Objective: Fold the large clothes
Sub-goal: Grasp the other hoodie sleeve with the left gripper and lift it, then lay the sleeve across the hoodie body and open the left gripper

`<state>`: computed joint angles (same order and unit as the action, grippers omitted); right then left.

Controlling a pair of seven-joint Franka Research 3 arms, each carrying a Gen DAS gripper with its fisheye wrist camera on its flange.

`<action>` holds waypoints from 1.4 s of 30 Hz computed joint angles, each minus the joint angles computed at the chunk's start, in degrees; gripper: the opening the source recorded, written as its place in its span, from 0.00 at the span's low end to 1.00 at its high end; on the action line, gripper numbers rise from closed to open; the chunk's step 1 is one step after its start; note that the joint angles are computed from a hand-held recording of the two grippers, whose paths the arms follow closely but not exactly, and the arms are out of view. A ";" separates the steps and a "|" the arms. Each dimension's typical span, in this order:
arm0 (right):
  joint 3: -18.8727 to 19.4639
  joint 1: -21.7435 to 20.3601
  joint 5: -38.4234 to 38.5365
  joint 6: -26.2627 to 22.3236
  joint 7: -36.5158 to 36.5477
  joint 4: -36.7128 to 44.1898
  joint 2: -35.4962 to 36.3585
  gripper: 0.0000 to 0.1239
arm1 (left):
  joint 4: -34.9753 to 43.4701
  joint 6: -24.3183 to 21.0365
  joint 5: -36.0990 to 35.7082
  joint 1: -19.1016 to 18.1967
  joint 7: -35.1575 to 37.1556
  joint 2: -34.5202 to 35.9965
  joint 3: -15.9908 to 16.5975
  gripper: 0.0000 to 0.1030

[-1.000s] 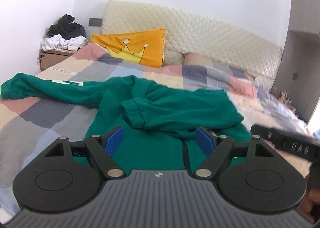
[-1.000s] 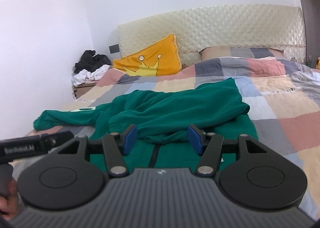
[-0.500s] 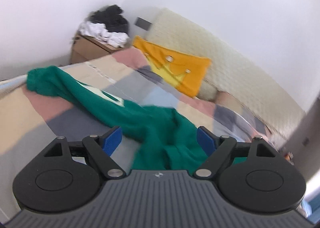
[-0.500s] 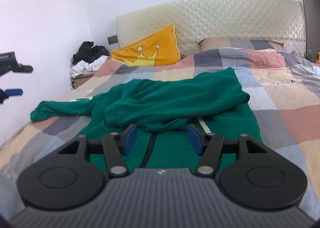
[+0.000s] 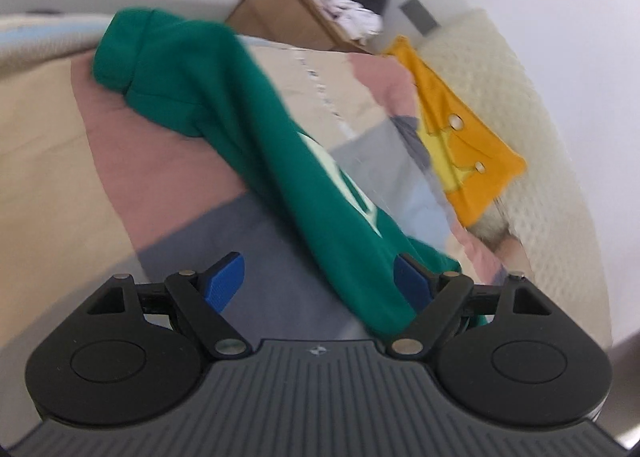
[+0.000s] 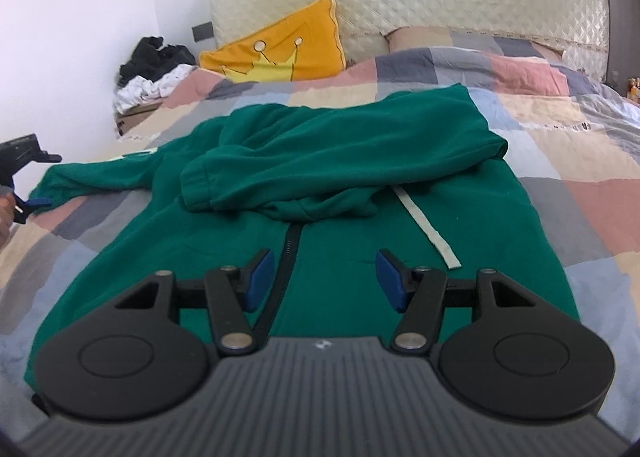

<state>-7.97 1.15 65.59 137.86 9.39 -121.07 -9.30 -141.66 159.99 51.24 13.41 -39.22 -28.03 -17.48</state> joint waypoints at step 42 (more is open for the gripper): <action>1.10 -4.30 1.30 -1.58 7.12 14.18 8.98 0.48 | 61.66 -45.08 11.86 -18.92 46.04 37.29 9.02 0.11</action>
<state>-6.87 -3.15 66.89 136.28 16.51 -106.89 -0.32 -80.00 114.91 63.10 -5.50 6.82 9.25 -8.45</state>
